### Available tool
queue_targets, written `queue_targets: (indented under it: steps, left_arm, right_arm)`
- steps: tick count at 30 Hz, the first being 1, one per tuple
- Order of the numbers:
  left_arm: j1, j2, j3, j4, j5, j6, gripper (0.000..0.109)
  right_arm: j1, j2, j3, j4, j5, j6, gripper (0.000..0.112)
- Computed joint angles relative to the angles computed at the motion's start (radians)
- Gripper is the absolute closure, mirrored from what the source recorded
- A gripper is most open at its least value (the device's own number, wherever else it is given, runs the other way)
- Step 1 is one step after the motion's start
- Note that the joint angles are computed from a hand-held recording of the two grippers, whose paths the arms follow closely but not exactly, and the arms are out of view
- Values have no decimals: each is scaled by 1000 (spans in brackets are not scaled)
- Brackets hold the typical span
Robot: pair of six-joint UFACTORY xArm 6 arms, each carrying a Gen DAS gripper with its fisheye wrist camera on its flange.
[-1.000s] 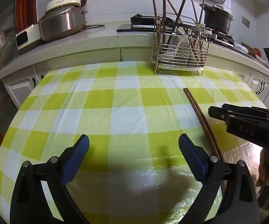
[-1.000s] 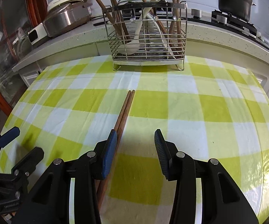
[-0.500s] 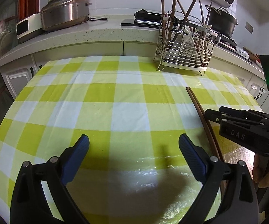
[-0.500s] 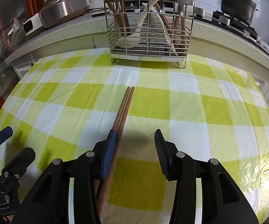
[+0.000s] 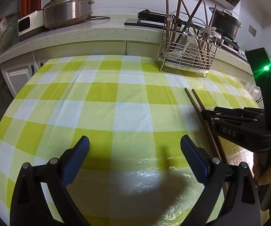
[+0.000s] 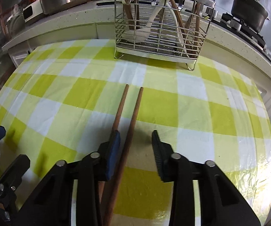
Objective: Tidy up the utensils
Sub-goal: 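Grasp one brown chopstick with the right tool while the left tool grasps another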
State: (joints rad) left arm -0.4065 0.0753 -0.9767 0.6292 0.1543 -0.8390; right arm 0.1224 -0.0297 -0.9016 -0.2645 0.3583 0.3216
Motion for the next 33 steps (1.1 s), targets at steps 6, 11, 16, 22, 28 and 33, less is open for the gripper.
queue_targets:
  steps: [6, 11, 16, 22, 28, 33]
  left_arm:
    - [-6, 5, -1, -48, 2, 47, 14]
    - [-37, 21, -20, -135, 18, 135, 14]
    - [-107, 91, -135, -420, 81, 374, 15]
    - [-164, 240, -369, -440, 247, 407, 31]
    - [-189, 338, -503, -370, 344, 330, 43]
    - [-210, 378, -564, -264, 410, 268, 64]
  right_arm:
    - [-7, -53, 87, 39, -85, -12, 106]
    - [-48, -147, 193, 147, -162, -115, 106]
    - [-98, -222, 245, 373, -168, -312, 106]
    - [-139, -273, 281, 626, -157, -555, 106]
    - [-158, -298, 289, 811, -137, -736, 106]
    - [-175, -303, 283, 936, -119, -837, 105]
